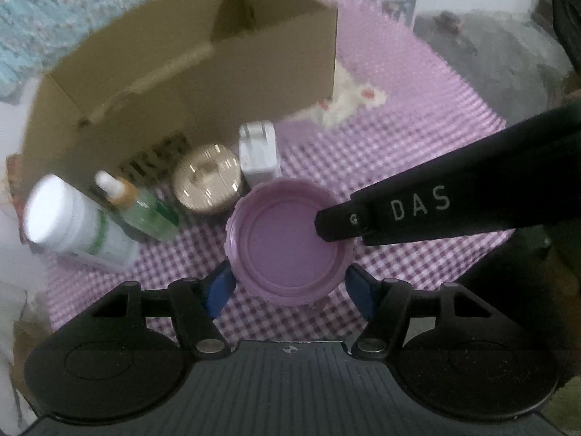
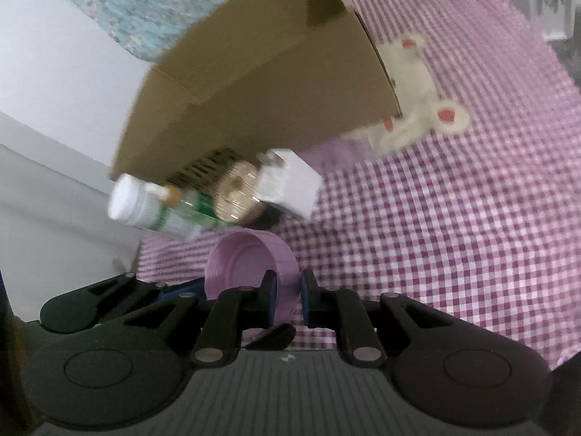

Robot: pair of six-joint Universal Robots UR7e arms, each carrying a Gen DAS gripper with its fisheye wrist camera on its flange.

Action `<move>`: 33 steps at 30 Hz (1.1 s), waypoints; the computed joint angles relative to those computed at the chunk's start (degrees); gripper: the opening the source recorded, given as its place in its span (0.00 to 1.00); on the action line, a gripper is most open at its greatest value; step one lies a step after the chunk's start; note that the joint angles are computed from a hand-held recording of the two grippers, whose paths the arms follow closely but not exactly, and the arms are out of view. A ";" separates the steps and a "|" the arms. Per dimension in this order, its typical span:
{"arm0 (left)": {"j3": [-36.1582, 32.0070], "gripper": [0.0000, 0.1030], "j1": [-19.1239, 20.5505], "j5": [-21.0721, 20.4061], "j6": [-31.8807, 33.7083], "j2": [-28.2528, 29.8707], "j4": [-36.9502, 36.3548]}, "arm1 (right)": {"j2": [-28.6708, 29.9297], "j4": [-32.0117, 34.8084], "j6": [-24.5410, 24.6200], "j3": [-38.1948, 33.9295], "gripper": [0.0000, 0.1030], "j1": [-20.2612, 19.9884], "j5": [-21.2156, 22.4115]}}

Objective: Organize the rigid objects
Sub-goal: 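Carry the pink lid into the box and open the right gripper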

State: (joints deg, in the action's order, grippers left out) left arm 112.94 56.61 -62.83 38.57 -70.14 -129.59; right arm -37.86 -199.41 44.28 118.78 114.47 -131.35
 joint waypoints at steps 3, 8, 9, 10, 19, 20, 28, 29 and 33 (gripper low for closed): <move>-0.27 0.64 -0.97 -2.31 0.65 -2.50 -0.77 | -1.00 -0.14 -1.42 -1.05 0.15 2.97 -3.18; -2.72 0.64 -2.65 -4.86 2.55 -4.38 -4.36 | -2.13 -1.22 -9.19 -5.54 0.15 6.92 -7.77; -3.44 0.64 -2.88 -4.93 2.82 -4.11 -5.26 | -2.35 -1.35 -11.32 -6.70 0.15 7.11 -7.96; -4.29 0.64 -3.15 -4.86 2.79 -3.53 -6.02 | -2.35 -1.62 -13.48 -7.95 0.15 7.17 -7.93; -20.27 0.64 -2.74 0.15 -4.13 10.01 -1.03 | -4.52 7.93 -23.62 -18.70 0.15 -0.43 2.22; -23.18 0.64 -2.42 0.78 -6.05 12.32 1.66 | -4.83 9.96 -23.52 -19.39 0.15 -1.61 3.73; -34.76 0.64 -0.49 6.33 -16.42 23.12 14.53 | -4.20 28.38 -20.91 -27.34 0.15 -10.88 13.38; -35.69 0.64 -0.24 6.72 -17.72 24.06 15.94 | -3.64 30.26 -20.93 -28.22 0.15 -11.29 13.21; -39.02 0.64 0.77 7.58 -21.16 27.29 20.48 | -2.11 35.58 -21.22 -31.10 0.15 -13.64 13.93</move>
State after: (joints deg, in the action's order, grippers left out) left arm 73.92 57.38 -55.26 17.41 -42.85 -109.12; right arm -39.97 -163.83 23.06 87.68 100.83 -117.42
